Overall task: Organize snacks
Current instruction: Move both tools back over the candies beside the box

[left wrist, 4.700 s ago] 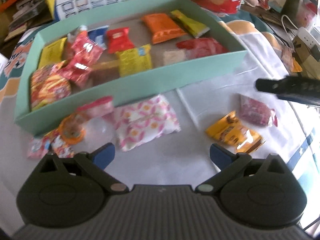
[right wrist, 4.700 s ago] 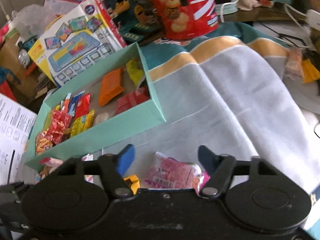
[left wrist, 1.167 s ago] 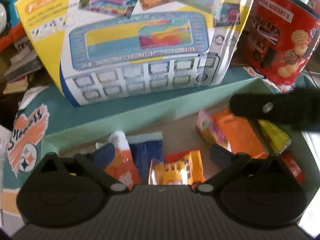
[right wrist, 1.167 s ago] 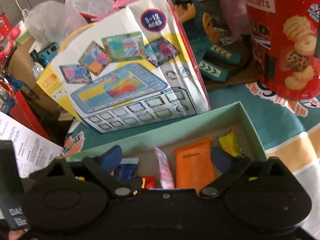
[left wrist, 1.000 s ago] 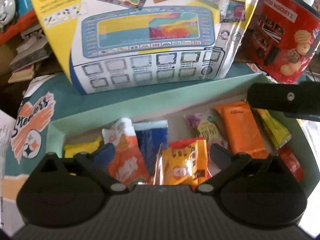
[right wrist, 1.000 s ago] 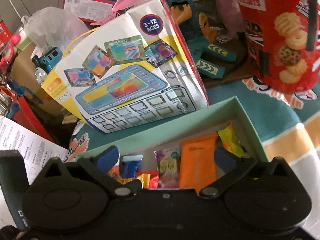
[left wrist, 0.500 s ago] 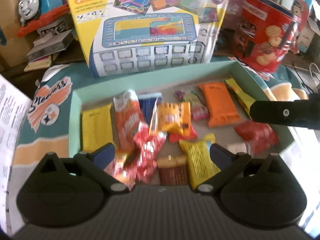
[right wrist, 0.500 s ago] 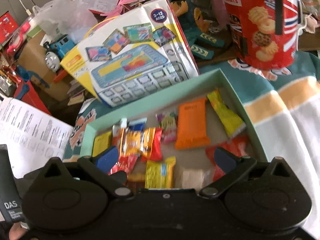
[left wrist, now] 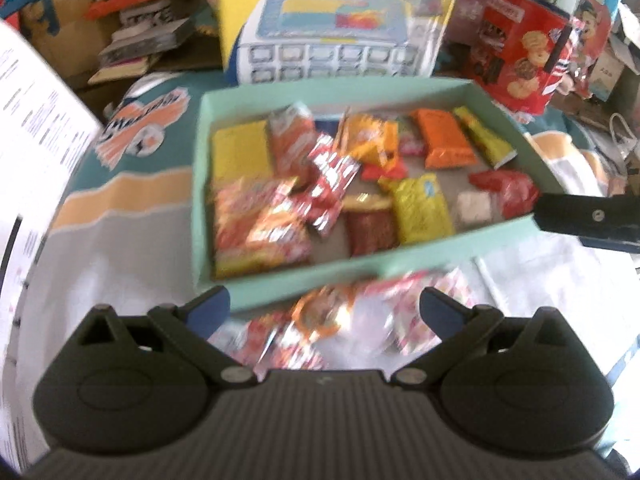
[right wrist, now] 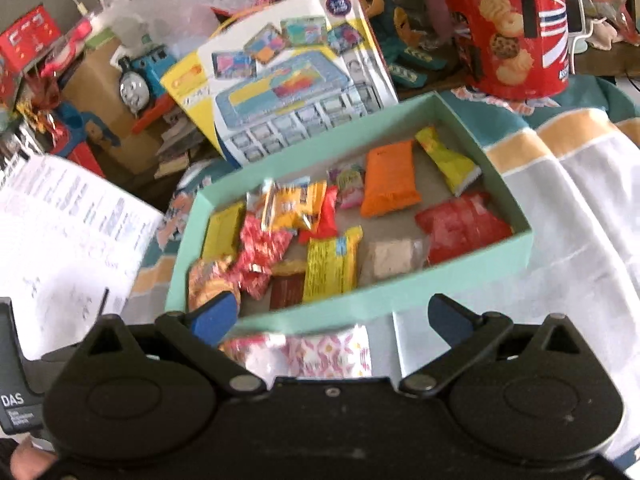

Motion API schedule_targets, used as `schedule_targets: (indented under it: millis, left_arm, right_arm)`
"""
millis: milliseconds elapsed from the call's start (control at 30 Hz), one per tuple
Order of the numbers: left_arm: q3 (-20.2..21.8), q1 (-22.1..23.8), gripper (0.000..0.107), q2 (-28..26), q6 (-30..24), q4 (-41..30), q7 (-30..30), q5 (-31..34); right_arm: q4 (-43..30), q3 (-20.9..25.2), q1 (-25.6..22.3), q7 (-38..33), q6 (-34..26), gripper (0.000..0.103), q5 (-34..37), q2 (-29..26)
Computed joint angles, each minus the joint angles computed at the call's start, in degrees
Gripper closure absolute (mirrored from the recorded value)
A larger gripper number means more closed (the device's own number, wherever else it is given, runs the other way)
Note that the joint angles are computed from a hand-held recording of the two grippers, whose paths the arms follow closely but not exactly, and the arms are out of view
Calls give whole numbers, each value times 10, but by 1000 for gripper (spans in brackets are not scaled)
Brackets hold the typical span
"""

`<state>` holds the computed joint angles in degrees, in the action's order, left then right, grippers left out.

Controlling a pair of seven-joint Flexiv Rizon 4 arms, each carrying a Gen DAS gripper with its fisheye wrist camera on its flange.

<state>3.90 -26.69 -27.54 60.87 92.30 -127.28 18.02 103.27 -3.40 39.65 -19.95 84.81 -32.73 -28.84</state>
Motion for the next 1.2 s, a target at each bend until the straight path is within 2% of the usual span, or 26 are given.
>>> schedule_targets:
  millis: [100, 233, 433, 567, 600, 667, 800, 967, 1033, 1100, 1167, 1200]
  left_arm:
    - [8, -2, 4, 15, 8, 38, -21, 7]
    - [18, -5, 4, 25, 8, 70, -53, 27]
    - [20, 4, 5, 24, 18, 91, -85, 40]
    - [34, 2, 7, 24, 36, 93, -117, 63]
    - [36, 2, 7, 23, 40, 94, -122, 68]
    - [37, 7, 8, 23, 44, 96, -125, 70]
    - [31, 28, 12, 24, 60, 114, -114, 54]
    - [34, 36, 13, 21, 74, 123, -96, 46]
    - [27, 43, 12, 15, 78, 119, -71, 39]
    - [30, 42, 11, 6, 79, 109, -54, 38]
    - [38, 35, 13, -3, 78, 97, -48, 43]
    - [40, 33, 19, -6, 84, 95, -44, 45]
  right_arm:
    - [5, 23, -7, -5, -26, 0, 14, 2]
    - [22, 1, 23, 30, -38, 0, -14, 2]
    - [-23, 61, 0, -20, -72, 6, 0, -32]
    - [-54, 73, 4, -48, -94, 20, 14, -51]
    - [-61, 73, 6, -51, -94, 27, 17, -56]
    - [-74, 70, 11, -57, -93, 34, 20, -65]
    - [-107, 74, 12, -85, -97, 40, 29, -91]
    - [-148, 60, 30, -105, -119, 41, 25, -121]
    - [-163, 60, 34, -113, -131, 49, 26, -131]
    - [-174, 71, 32, -128, -146, 71, 35, -140]
    - [-164, 60, 42, -127, -141, 71, 29, -136]
    - [-158, 55, 46, -127, -140, 71, 25, -133]
